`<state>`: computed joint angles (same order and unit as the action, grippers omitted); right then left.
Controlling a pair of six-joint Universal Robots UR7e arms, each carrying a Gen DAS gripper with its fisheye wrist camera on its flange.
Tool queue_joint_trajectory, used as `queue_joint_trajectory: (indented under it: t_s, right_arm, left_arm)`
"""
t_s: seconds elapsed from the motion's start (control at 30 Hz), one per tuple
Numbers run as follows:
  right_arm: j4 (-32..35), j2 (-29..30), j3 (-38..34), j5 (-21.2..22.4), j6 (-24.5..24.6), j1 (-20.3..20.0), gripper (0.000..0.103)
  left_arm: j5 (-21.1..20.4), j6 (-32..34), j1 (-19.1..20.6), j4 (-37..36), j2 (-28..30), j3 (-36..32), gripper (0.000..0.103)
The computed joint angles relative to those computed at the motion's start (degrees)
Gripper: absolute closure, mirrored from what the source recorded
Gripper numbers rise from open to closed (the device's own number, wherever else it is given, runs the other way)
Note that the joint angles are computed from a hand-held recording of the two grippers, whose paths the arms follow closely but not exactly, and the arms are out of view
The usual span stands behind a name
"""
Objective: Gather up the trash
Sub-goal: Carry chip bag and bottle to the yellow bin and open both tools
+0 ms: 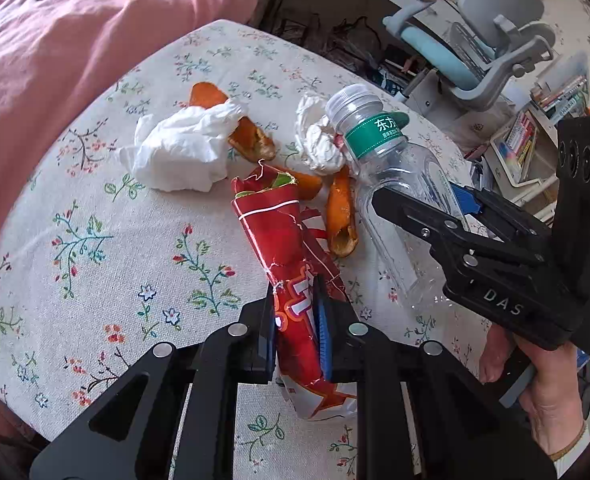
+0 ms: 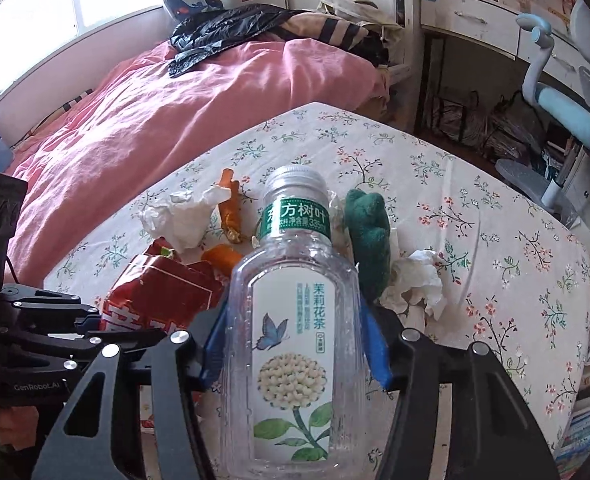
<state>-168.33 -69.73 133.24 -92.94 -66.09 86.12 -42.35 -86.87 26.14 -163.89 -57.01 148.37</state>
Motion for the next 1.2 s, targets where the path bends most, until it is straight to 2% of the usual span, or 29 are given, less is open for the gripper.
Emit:
queue_joint_trajectory:
  t_s: [0.1,0.23,0.4,0.57,0.97,1.2]
  right_arm:
    - [4.52,-5.36,0.84,3.69,0.78,-1.76,0.048]
    - [7.44,-11.71,1.61,6.59,0.77,-4.59,0.048]
    - [8.62,-14.31,0.49,6.54,2.06,-7.45,0.048]
    - [9.36,-16.22,0.57,6.21,0.88,-8.72,0.048]
    - [11.67,-19.98,0.88,6.42,-3.00,-12.05,0.047]
    - [12.49,-22.22,0.56,6.56,-4.42,-14.87,0.047]
  left_arm:
    - [1.97,1.05,-2.25,-4.74,0.94,0.90,0.089]
    - [4.74,1.46,-5.13,-6.33,1.60,0.91,0.089]
    - [6.20,3.54,-7.81,-9.40,4.49,-0.26,0.089]
    - [6.00,6.41,-8.40,-12.37,7.97,-2.64,0.089]
    - [6.53,7.38,-10.14,-2.11,11.66,-9.12,0.089]
    - [6.19,9.95,-10.79,-0.46,14.23,-12.60,0.089]
